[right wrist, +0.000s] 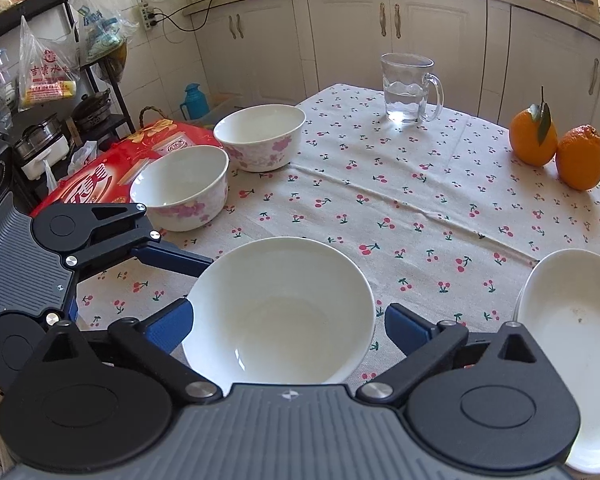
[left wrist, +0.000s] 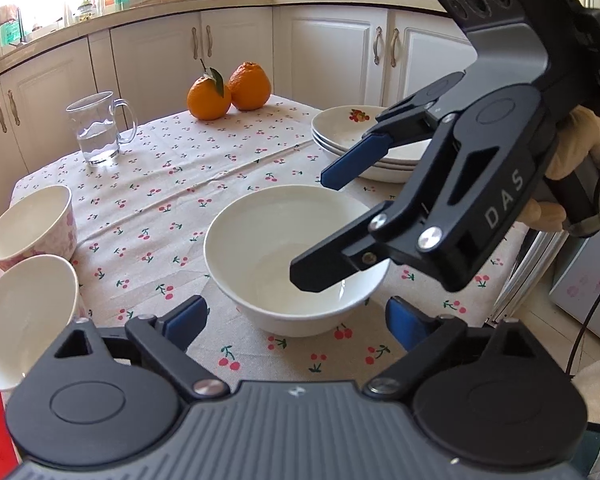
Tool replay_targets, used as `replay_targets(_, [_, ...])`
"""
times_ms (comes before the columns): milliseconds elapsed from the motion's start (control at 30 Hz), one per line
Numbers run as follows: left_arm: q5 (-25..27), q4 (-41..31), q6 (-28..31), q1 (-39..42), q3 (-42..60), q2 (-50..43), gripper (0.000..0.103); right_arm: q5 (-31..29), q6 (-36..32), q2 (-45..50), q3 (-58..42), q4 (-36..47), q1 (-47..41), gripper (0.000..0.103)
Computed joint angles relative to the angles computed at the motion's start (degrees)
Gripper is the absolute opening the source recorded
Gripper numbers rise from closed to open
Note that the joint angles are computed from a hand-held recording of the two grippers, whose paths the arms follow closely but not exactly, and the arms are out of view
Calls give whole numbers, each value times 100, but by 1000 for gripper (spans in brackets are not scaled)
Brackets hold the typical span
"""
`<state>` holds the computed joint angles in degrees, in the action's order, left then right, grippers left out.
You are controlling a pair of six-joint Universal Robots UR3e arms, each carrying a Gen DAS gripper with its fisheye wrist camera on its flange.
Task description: Organize plates and bowls
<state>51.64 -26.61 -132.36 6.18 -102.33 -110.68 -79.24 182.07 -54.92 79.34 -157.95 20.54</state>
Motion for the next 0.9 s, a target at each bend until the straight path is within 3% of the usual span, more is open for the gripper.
replay_targets(333, [-229, 178, 107, 682, -933, 901, 99, -502, 266, -77, 126, -716, 261, 103])
replay_targets(500, [-391, 121, -12, 1160, -1279, 1296, 100, -632, 378, 20, -309, -448, 399, 103])
replay_targets(633, [-381, 512, -76, 1466, -1548, 1406, 100, -679, -24, 209, -1040, 395, 616, 103])
replay_targets(833, [-340, 1243, -346, 1797, -1656, 1218, 100, -1434, -729, 1011, -2820, 1594, 1164, 103])
replay_targets(900, [-301, 1356, -443, 1838, -1577, 1085, 100, -1422, -868, 1387, -3602, 1987, 1215, 103])
